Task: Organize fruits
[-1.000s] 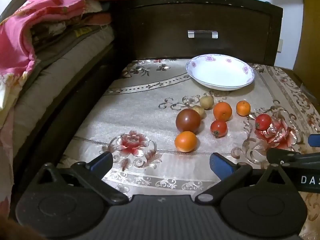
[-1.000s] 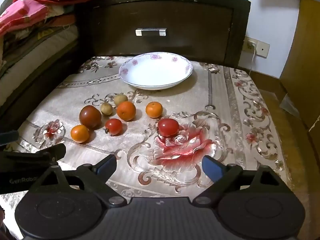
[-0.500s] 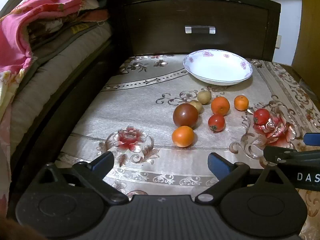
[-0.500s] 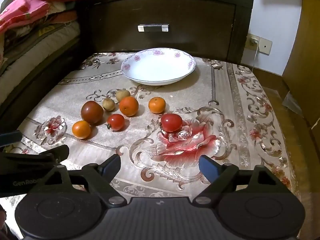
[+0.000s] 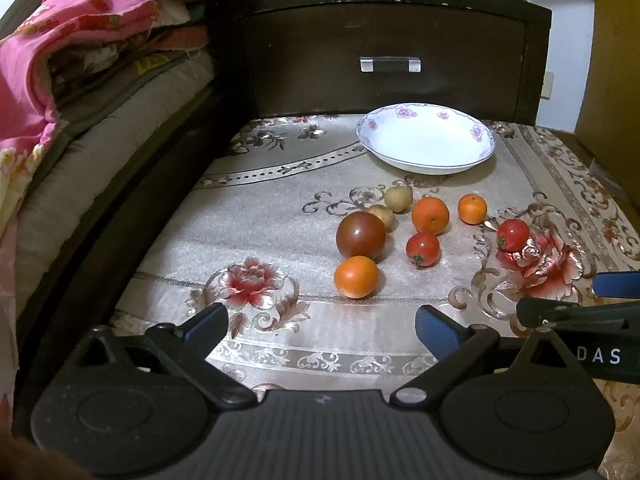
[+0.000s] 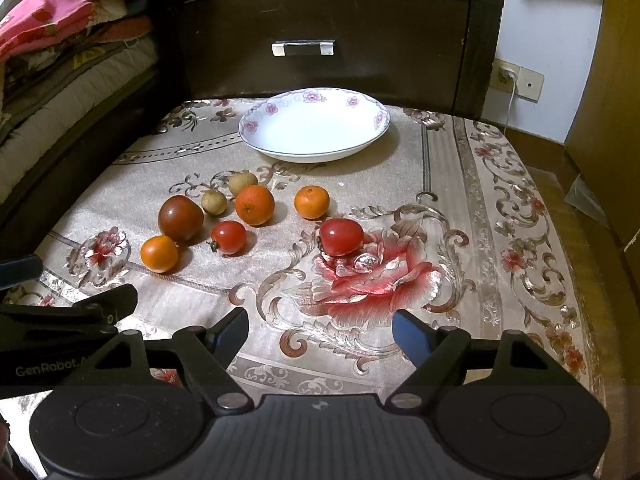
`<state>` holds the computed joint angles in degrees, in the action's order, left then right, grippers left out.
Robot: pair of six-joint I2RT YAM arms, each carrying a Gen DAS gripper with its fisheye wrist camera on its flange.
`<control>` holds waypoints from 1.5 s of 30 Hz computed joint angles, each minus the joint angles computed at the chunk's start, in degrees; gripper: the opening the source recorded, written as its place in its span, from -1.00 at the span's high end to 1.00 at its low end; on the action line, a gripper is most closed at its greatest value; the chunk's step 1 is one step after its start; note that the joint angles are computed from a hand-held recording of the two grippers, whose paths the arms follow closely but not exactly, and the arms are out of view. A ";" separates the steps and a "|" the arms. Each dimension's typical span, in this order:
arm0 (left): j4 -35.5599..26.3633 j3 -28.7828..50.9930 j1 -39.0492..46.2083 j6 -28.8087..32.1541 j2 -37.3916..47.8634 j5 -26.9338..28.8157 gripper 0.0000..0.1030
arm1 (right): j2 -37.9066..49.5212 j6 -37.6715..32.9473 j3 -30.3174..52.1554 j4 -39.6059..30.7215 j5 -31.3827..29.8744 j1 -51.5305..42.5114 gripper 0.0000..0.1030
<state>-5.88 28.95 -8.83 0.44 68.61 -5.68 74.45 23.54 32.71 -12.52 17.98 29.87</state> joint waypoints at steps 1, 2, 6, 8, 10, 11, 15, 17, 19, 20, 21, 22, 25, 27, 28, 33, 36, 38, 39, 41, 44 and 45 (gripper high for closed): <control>0.11 -0.09 -0.06 -0.03 0.04 -0.10 -1.00 | 0.09 0.00 0.07 -0.03 0.00 0.02 -0.49; 0.16 -0.07 -0.11 -0.09 0.16 -0.23 -1.00 | 0.07 0.06 0.06 -0.05 0.01 0.04 -0.49; 0.46 -0.19 -0.30 -0.10 0.57 -0.70 -1.00 | -0.65 0.22 -0.08 -0.02 -0.09 -0.04 -0.49; 0.53 -0.23 -0.31 -0.14 0.64 -0.80 -1.00 | -0.83 0.22 -0.12 0.05 -0.10 0.02 -0.49; 0.61 -0.32 -0.29 -0.15 0.63 -0.90 -1.00 | -1.05 0.13 -0.33 0.18 -0.18 0.06 -0.49; 0.61 -0.34 -0.33 -0.19 0.62 -0.96 -1.00 | -1.03 0.18 -0.29 0.16 -0.27 0.10 -0.49; 0.74 -0.30 -0.33 -0.08 0.93 -1.09 -1.00 | -1.07 0.13 -0.24 0.21 -0.44 0.29 -0.49; 0.83 -0.35 -0.24 0.02 0.98 -1.03 -1.00 | -1.18 0.09 -0.38 0.27 -0.40 0.41 -0.49; 0.85 -0.39 -0.30 -0.02 0.93 -1.09 -1.00 | -1.16 0.08 -0.42 0.32 -0.50 0.35 -0.49; 0.92 -0.42 -0.27 0.04 0.95 -1.07 -1.00 | -1.18 0.06 -0.43 0.29 -0.53 0.32 -0.49; 0.96 -0.48 -0.30 -0.01 0.94 -1.09 -1.00 | -1.13 0.09 -0.40 0.27 -0.55 0.32 -0.49; 0.96 -0.48 -0.30 -0.01 0.94 -1.09 -1.00 | -1.08 0.04 -0.43 0.35 -0.54 0.29 -0.49; 1.01 -0.51 -0.33 -0.02 0.94 -1.15 -1.00 | -1.00 0.08 -0.40 0.38 -0.62 0.25 -0.49; 1.05 -0.60 -0.38 -0.08 0.95 -1.18 -1.00 | -0.89 0.07 -0.40 0.46 -0.64 0.25 -0.49; 1.08 -0.62 -0.37 -0.07 0.96 -1.18 -1.00 | -0.89 0.07 -0.40 0.46 -0.64 0.25 -0.49; 1.62 -0.71 -0.07 0.06 1.37 -0.77 -0.99 | -0.68 0.06 -0.35 0.60 -1.26 0.04 -0.49; 2.19 -0.24 0.26 0.81 2.25 -0.68 -0.98 | -0.04 -0.32 -0.13 1.23 -2.11 -0.32 -0.48; 2.88 0.14 0.51 1.58 3.10 -0.73 -0.98 | 0.73 -1.07 0.42 1.54 -3.22 -0.89 -0.48; 3.10 0.47 0.64 2.12 3.64 -0.72 -0.97 | 1.22 -1.40 0.75 1.68 -3.79 -1.14 -0.47; 3.55 1.20 1.16 3.87 4.69 -0.39 -0.96 | 2.56 -2.42 1.76 1.84 -5.11 -1.74 -0.42; 3.83 2.62 2.66 6.19 6.15 1.65 -0.90 | 4.80 -4.99 3.81 1.94 -7.43 -2.90 -0.39; 3.73 3.27 3.10 6.42 6.87 2.45 -0.89 | 5.51 -5.89 4.48 2.03 -8.22 -3.34 -0.39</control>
<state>-2.15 32.22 -5.73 6.86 75.47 -3.23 79.95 17.65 37.19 -10.49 9.76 26.53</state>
